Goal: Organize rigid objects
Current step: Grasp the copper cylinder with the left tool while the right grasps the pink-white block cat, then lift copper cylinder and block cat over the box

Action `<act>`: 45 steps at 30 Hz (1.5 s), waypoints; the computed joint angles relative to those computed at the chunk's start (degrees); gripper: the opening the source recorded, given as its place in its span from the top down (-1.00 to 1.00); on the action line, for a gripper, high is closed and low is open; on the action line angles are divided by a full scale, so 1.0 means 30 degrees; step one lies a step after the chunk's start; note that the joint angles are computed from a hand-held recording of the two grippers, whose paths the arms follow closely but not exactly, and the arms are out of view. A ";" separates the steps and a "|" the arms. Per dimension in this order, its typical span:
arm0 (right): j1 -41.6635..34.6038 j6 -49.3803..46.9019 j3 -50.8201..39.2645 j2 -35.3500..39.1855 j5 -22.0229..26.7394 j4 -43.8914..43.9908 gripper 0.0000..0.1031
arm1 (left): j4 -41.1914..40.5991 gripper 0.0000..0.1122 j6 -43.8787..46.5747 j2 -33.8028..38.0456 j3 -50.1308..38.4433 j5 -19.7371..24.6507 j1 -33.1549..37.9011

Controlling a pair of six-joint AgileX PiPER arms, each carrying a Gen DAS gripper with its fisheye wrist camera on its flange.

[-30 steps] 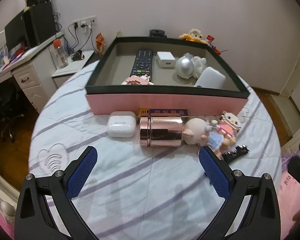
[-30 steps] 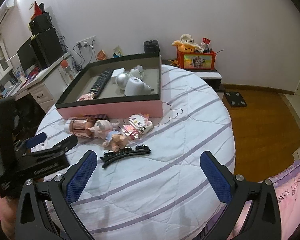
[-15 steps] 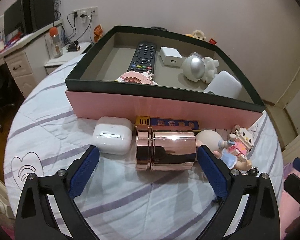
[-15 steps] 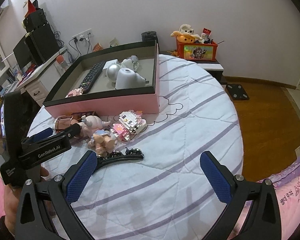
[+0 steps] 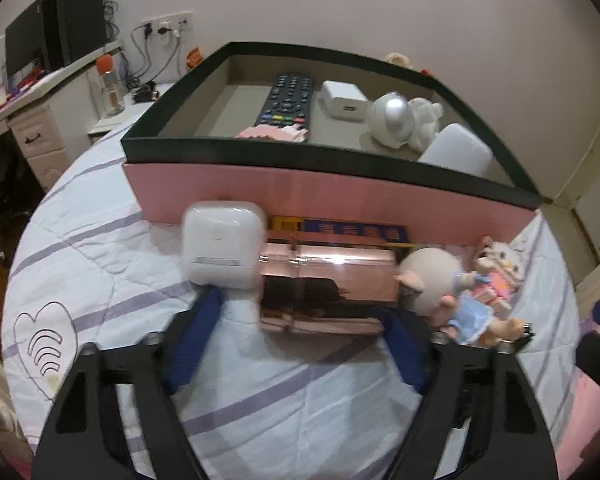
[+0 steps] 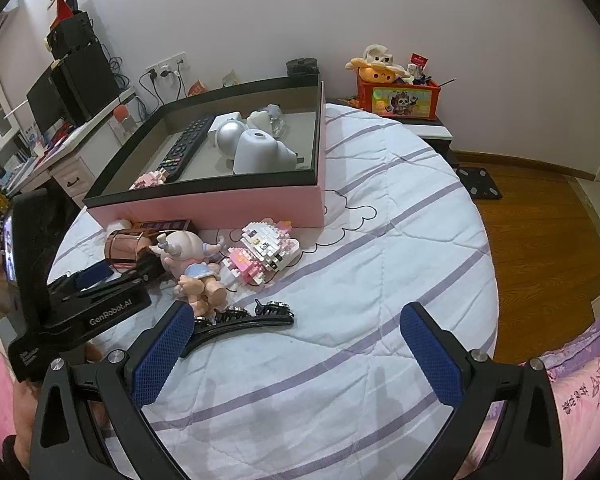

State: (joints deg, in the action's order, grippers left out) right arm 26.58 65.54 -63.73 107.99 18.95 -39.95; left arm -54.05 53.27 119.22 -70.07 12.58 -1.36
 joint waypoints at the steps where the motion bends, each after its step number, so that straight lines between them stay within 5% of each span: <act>1: -0.0016 0.0077 -0.0062 0.0082 0.0013 -0.0081 -1.00 | -0.0717 0.01 0.0825 -0.0090 0.0089 0.0207 0.0070; 10: -0.0721 -0.0764 -0.2012 0.1757 0.0112 0.0757 -1.00 | -0.3800 0.02 0.4288 -0.1050 0.1259 0.0738 0.0689; 18: -0.1030 -0.5096 -0.6117 0.5094 0.1039 0.4633 -0.98 | -0.5227 0.02 0.6210 -0.2328 0.2478 0.1070 0.1576; 23: -0.0449 -0.3526 -0.7174 0.6327 0.1861 0.2483 -0.38 | -0.5369 0.02 0.6560 -0.2687 0.2647 0.1230 0.2031; 25: -0.0389 -0.3379 -0.6993 0.6192 0.1673 0.2106 -0.20 | -0.5471 0.02 0.6677 -0.2788 0.2704 0.1267 0.2118; 37: -0.0309 -0.2117 -0.3724 0.3193 -0.0212 0.0936 -0.20 | -0.5775 0.02 0.7424 -0.4085 0.3287 0.1891 0.2580; 45: -0.0100 -0.4413 -0.4453 0.1766 0.0037 0.2236 -0.20 | -0.1853 0.02 0.3304 -0.4393 0.0986 0.2665 0.2297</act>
